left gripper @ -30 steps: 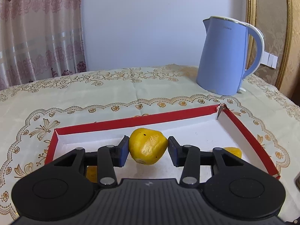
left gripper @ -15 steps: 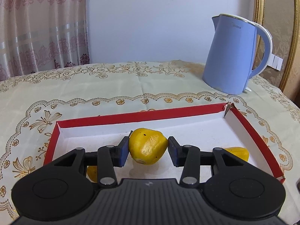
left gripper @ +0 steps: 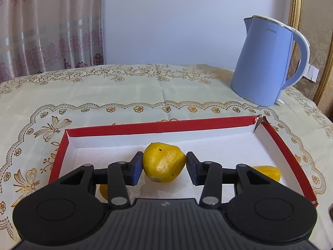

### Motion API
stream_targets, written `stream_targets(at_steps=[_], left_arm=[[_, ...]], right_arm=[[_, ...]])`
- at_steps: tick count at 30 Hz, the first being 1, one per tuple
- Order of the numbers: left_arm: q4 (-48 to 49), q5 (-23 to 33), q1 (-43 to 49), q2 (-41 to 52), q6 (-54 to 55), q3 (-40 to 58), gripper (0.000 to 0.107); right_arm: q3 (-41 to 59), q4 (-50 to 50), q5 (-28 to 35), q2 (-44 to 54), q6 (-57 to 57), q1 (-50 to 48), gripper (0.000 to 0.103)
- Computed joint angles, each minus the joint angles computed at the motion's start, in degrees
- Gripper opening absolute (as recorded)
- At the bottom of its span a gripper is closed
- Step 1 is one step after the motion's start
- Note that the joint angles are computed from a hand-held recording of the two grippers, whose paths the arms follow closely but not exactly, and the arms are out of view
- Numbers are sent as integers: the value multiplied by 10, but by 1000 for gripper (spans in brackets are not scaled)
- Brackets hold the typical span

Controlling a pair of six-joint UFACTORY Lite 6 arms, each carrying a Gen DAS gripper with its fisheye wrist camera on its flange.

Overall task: Organize fruits
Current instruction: 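Open the left gripper to release the mango into the tray, then grasp the green gourd piece with the right gripper and drop it in the tray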

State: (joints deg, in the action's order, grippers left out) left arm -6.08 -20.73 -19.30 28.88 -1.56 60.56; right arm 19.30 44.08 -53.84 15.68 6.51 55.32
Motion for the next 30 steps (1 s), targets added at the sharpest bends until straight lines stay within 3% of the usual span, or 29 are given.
stream_targets(at_steps=[5,11,14,18,20,30], left_arm=[[-2,-20,-2,-16,7,-20,69],[25,-58,15,-56,-40,-61,73],[17,-87,35,-82,-67,-88,82],[72,-87,61,-96,-136,-96,82],[64,-82,60,-98,-125,-94,82],[-33,-102,31,-107,-5,-111,82]], right_arm=[[8,8,4,6,-14,-2,37],[20,23,11,9,-35,-3,43],[28,24,14,12,-46,-6,43],[45,45,19,20,-82,1,42],[51,48,22,23,-94,4,31],[33,89,5,-3,-99,25,30]])
